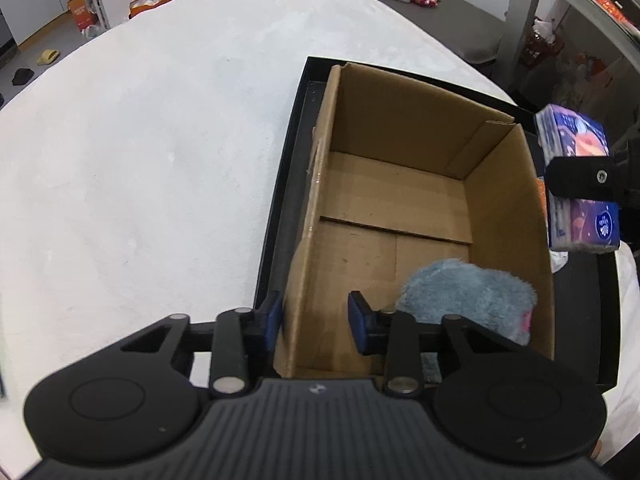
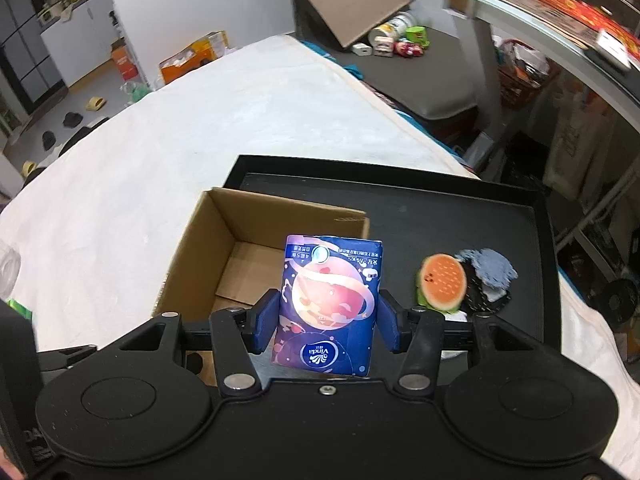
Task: Organize soft objects
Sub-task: 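Lift the tissue pack with the right gripper and carry it over the box, then open the right gripper to drop the tissue pack into the box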
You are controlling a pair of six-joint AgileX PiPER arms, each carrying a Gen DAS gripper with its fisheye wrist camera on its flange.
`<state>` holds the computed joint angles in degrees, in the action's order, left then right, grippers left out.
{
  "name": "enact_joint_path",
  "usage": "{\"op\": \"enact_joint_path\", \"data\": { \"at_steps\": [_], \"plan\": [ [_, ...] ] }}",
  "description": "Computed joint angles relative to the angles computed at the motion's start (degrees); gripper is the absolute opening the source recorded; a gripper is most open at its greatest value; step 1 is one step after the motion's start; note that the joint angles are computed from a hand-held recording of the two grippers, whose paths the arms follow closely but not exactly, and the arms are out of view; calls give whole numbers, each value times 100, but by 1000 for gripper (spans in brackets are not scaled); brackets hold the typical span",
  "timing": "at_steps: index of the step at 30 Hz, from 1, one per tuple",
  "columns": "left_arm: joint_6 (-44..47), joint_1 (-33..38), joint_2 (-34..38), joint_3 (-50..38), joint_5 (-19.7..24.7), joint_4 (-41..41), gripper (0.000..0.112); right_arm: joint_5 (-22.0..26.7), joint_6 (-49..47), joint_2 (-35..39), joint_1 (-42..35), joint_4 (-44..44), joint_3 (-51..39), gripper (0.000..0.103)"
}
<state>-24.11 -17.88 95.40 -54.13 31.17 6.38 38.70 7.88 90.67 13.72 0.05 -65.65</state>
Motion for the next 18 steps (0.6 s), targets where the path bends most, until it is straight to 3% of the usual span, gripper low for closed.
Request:
{"op": "enact_joint_path", "data": {
  "at_steps": [18],
  "plan": [
    [856,382,226,-196,95,-638,19,-59,-546,713,494,62,-789,51]
  ]
}}
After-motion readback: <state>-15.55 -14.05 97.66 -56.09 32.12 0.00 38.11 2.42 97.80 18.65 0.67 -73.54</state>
